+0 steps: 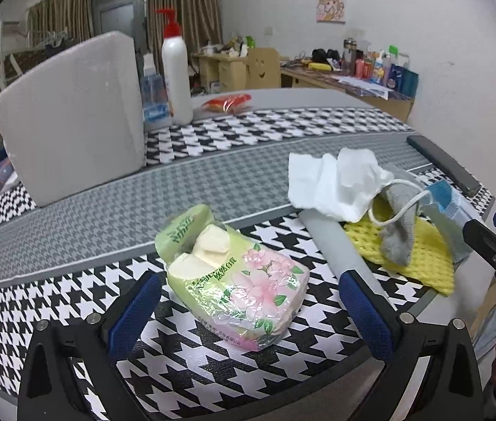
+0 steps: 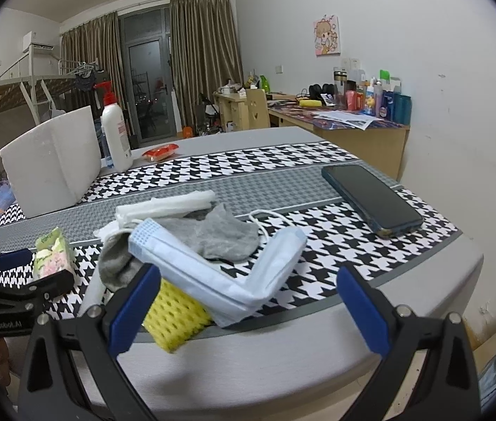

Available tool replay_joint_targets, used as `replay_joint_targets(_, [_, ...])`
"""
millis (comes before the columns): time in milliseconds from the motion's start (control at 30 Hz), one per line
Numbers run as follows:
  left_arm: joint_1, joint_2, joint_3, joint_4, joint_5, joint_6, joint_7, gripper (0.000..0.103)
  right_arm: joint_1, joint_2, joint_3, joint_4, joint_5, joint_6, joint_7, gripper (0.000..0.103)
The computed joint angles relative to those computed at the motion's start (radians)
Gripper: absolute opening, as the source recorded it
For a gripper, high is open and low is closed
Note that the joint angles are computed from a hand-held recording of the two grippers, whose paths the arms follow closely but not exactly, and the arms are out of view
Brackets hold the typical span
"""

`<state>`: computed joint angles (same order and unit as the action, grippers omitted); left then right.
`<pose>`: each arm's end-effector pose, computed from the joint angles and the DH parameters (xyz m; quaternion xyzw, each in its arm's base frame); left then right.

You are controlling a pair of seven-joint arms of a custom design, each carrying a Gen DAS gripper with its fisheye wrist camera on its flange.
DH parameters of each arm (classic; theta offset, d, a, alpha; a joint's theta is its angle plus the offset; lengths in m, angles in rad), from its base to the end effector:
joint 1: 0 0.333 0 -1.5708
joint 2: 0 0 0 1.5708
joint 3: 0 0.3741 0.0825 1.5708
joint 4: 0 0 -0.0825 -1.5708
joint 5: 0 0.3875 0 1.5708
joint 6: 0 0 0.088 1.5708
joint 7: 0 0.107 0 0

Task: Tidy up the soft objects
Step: 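Grasp the floral tissue packet with the left tool while the right tool grasps the blue face mask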

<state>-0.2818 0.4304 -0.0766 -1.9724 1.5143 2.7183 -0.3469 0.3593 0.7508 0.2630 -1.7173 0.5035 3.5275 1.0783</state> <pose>0.5925 -0.2565 0.3121 -0.7223 0.5737 -0.2414 0.3014 0.6648 0.3443 0.3164 -0.7215 0.4934 -0.2425 0.4209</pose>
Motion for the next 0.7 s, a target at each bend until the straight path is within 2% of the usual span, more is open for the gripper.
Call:
replay_joint_targets(100, [0.005,0.003,0.000,0.001,-0.018,0.008,0.002,0.094,-0.030,0.012,0.025,0.014,-0.017,-0.032,0.009,0.101])
replay_joint_targets(267, [0.016,0.013,0.001,0.004,-0.068,0.043,0.048,0.081,-0.094,0.035,0.087,0.039,-0.049,-0.094,0.027,0.091])
replay_joint_targets(333, [0.008,0.014,0.007,0.005,-0.070,0.039,0.047,0.081,-0.117,0.043,0.112,0.048,-0.055,-0.124,0.027,0.080])
replay_joint_targets(467, [0.001,0.014,0.013,0.006,-0.068,0.040,0.052,0.078,-0.162,0.055,0.164,0.057,-0.062,-0.159,0.011,0.066])
replay_joint_targets(533, [0.001,0.012,0.016,0.004,-0.058,0.047,0.040,0.076,-0.192,0.058,0.202,0.049,-0.070,-0.158,-0.002,0.051])
replay_joint_targets(633, [0.002,0.007,0.018,-0.001,-0.026,0.063,0.007,0.071,-0.232,0.061,0.252,0.037,-0.077,-0.167,-0.016,0.038])
replay_joint_targets(700, [0.002,0.002,0.018,-0.006,-0.007,0.061,-0.012,0.070,-0.236,0.055,0.257,0.028,-0.073,-0.159,-0.022,0.036])
